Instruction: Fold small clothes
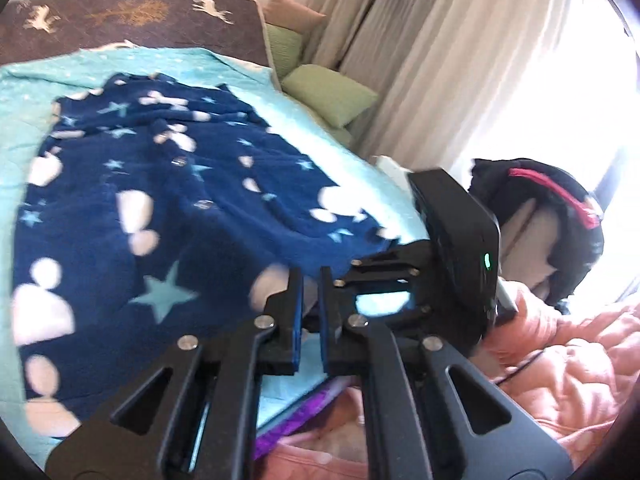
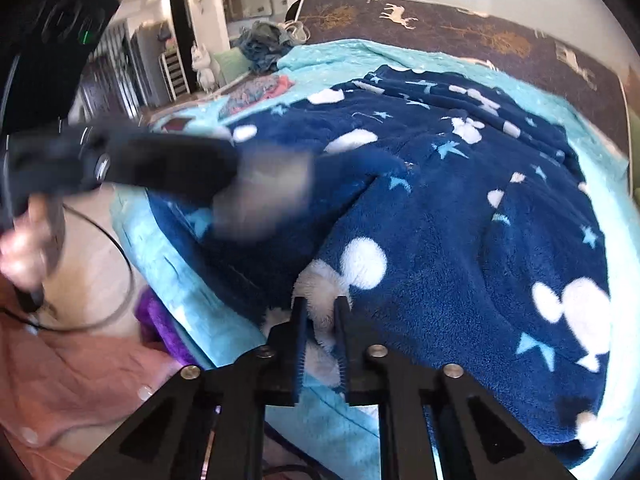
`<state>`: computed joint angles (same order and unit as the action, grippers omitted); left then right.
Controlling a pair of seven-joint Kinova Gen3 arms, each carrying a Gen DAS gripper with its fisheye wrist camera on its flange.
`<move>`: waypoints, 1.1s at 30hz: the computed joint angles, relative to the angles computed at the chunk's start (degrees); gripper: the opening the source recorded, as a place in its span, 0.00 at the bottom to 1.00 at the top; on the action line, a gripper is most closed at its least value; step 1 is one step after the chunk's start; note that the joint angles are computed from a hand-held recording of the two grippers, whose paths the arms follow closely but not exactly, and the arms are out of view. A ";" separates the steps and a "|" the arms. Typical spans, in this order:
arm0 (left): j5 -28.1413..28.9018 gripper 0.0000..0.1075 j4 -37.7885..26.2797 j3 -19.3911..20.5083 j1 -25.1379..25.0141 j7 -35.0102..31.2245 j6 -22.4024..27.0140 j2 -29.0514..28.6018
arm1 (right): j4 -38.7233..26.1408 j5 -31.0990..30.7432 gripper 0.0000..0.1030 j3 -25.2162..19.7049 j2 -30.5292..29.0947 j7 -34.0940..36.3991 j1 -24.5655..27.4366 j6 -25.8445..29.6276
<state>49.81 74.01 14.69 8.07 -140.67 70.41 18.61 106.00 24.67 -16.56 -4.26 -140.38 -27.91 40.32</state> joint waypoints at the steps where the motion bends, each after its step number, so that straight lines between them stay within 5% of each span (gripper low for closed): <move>1: 0.01 0.07 -0.11 -0.68 0.70 -0.56 0.40 -0.10 | 0.35 -2.33 0.07 1.19 -1.20 1.91 -0.78 -1.58; 7: -6.10 0.08 -0.71 -0.94 3.95 2.45 -1.97 0.59 | -0.87 -9.23 0.04 -1.35 0.80 9.12 2.30 -0.30; 8: -6.98 0.13 -0.56 -0.85 4.08 3.39 -2.65 0.69 | -0.23 -11.05 0.04 -1.07 0.38 9.95 2.71 -1.33; 11: -9.92 0.57 1.08 -1.17 5.01 5.90 -6.11 -0.20 | 1.16 -13.62 0.05 -0.38 -1.86 10.39 3.24 -3.08; 12: -10.14 0.61 2.15 -1.10 4.93 5.85 -7.67 -0.85 | 1.32 -13.15 0.05 -0.53 -2.71 9.50 3.51 -2.86; 20: -8.73 0.60 -1.77 0.89 4.56 8.19 -9.49 2.93 | 3.69 -9.82 0.07 -2.89 -8.97 -0.36 11.02 -1.85; 24: -12.91 0.49 -6.39 0.53 8.22 13.99 -5.55 9.26 | 2.67 -13.02 0.07 -2.02 -6.26 -2.07 12.96 1.79; 28: -18.69 0.50 -1.32 0.67 9.83 7.86 -9.46 4.14 | 7.39 -19.03 0.06 1.70 -10.12 -0.31 12.34 -0.78; 31: -15.73 0.50 -0.15 3.74 3.78 7.42 -6.85 2.57 | 8.86 -17.76 0.12 -0.94 -16.39 -3.74 17.63 1.34; 33: -12.06 0.64 2.29 1.62 1.42 6.03 -8.05 -0.17 | 9.64 -17.10 0.18 -2.64 -20.42 -5.96 21.68 3.53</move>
<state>37.75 76.30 16.31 9.48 -134.65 62.36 18.43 115.64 7.58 -19.19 -24.68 -146.35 -6.22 43.85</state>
